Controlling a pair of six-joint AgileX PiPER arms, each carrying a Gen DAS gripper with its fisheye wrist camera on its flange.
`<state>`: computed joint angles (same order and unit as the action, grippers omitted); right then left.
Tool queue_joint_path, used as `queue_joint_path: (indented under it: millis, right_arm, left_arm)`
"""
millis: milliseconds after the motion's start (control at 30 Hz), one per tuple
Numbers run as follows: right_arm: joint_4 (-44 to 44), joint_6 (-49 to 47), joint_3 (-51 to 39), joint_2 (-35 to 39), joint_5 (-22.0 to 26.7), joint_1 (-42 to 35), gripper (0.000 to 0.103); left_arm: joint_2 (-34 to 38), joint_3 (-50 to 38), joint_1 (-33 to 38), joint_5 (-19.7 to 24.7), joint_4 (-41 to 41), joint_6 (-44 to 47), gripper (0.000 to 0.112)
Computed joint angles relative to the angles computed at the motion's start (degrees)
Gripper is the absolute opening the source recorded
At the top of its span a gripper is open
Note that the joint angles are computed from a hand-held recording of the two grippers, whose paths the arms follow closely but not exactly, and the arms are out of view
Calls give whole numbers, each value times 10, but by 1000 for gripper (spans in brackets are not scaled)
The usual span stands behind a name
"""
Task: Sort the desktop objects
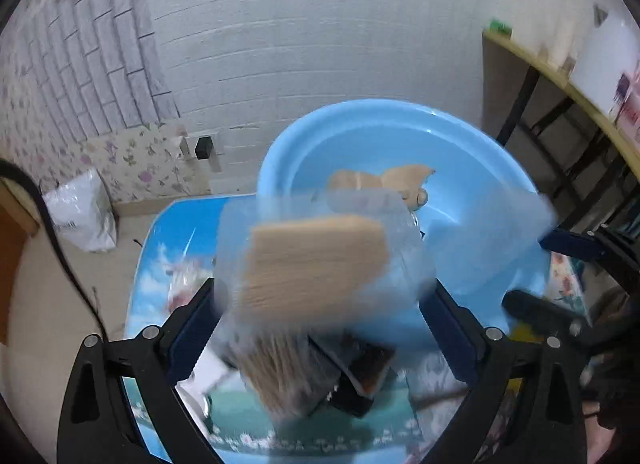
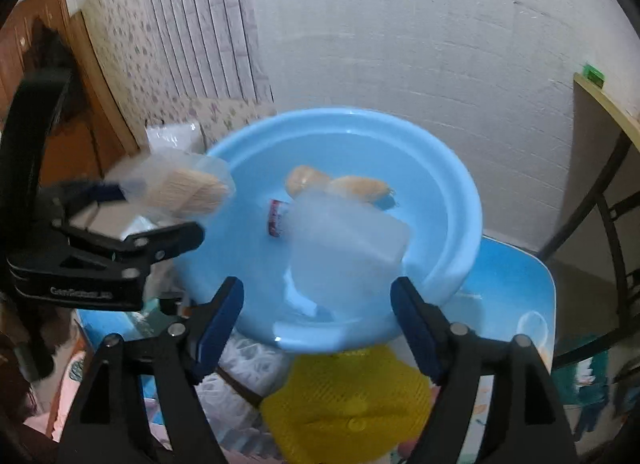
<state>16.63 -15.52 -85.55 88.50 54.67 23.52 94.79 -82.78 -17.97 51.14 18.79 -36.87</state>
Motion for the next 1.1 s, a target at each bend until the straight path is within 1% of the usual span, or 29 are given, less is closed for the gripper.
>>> queue_joint_path:
  millis: [33,67,100,200,300,400,467,500,533,567,600,633,667,767,800,900,1033,1100]
  right_arm:
    - [5,-2,11,-11,-5,-2,77]
    - [11,-2,20,-20,-8,-5,76]
    - [16,-4,23,-24,-9,-7,76]
    - [19,-2,48,-49,-16,-7,77]
    - [19,1,66,-71,-18,-7,77]
    - [44,-16,105,-104,-23,-24,77]
    - [68,-35,140,-136,-40,-40,77]
    - [72,-45,168,-162,-57,-50,77]
    - [58,-36,184,-177,-71,-46,77]
    - [25,-7,197,-192,-83,-34,77]
    - [-27,35,205,-197,-90,-17,77]
    - [-55,58,204,-191,-86,-10,77]
    - [-63,70,203,-183,-71,-10,77]
    - [2,36,209,-169,-45,-40,75]
    - [7,41,220,-174,-45,-39,75]
    - [-29,81,234,-177,-56,-21,75]
    - [-12,79,270,-188,-57,-21,75]
    - [-17,86,278,-187,-55,-19,75]
  left_arm:
    - [-12,21,1,-13,-2,-1,97]
    - [-34,56,5,-48,-7,-4,98]
    - [-45,72,8,-62,-13,-3,99]
    - [-56,81,5,-69,-21,15,101]
    - [-66,93,-13,-80,-10,12,103]
    - [-84,121,-15,-95,-17,22,103]
    - [-103,153,-16,-116,-24,26,103]
    - [-115,171,-18,-123,-15,17,103]
    - [-126,188,-22,-129,-2,3,103]
    - [-140,211,-28,-133,21,-19,103]
    - [-148,224,-31,-133,34,-32,103]
    - [-154,237,-31,-131,43,-42,103]
    - [-162,250,-30,-128,47,-52,103]
    - [-189,294,-16,-143,41,-58,103]
    - [-199,307,-14,-148,46,-63,103]
    - [-221,341,-10,-151,63,-85,103]
    - [-238,370,10,-158,45,-81,103]
    - [-245,383,21,-161,41,-82,103]
